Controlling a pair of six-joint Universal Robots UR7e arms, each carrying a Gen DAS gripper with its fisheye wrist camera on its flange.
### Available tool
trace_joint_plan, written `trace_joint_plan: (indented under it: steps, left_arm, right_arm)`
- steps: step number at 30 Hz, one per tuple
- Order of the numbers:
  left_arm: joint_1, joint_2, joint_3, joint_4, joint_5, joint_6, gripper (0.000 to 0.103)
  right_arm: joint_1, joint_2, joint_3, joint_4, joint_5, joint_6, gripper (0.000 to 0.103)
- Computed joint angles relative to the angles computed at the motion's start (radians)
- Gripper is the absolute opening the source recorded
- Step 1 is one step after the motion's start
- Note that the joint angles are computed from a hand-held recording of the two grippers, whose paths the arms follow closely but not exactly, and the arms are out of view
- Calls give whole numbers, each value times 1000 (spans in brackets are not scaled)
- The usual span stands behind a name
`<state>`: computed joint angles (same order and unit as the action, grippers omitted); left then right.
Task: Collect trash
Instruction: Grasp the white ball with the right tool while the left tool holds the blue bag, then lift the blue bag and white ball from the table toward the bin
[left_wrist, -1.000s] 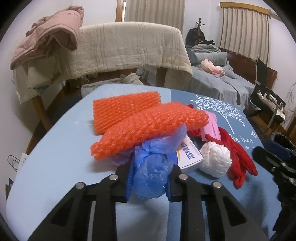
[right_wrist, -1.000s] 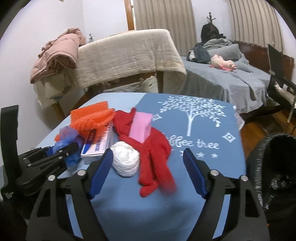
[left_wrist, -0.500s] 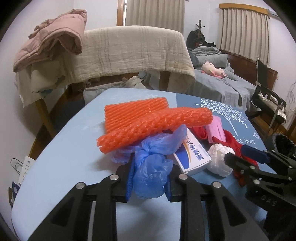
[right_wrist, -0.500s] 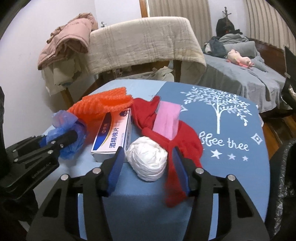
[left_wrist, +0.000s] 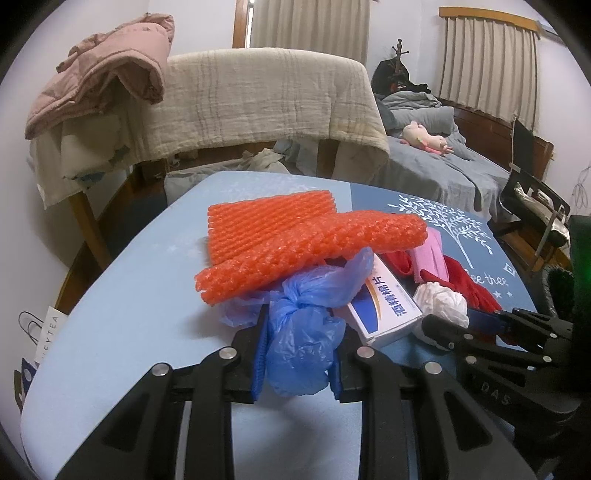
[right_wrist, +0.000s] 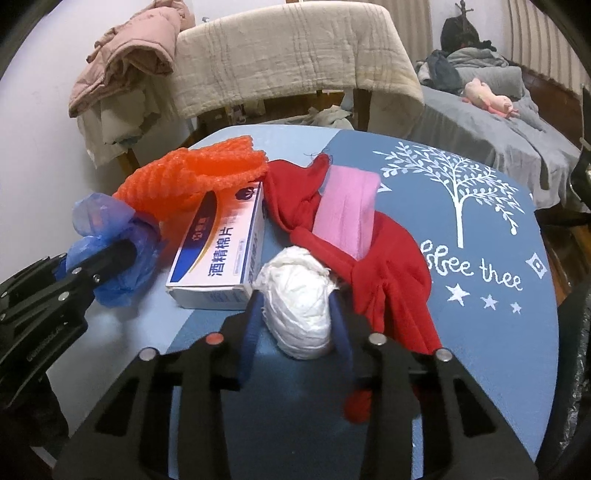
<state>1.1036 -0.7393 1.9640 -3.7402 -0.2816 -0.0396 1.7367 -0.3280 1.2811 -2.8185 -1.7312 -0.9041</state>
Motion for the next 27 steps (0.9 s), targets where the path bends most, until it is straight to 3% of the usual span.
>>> trace_joint_plan:
  steps: [13, 27]
  left_arm:
    - [-54, 16, -2, -73, 8, 66, 27]
    - [-134, 66, -48, -136, -31, 173, 27]
  right_arm:
    - [-5, -92, 86, -53, 101, 5, 29]
    - [-34, -216, 194, -116, 168, 19, 29]
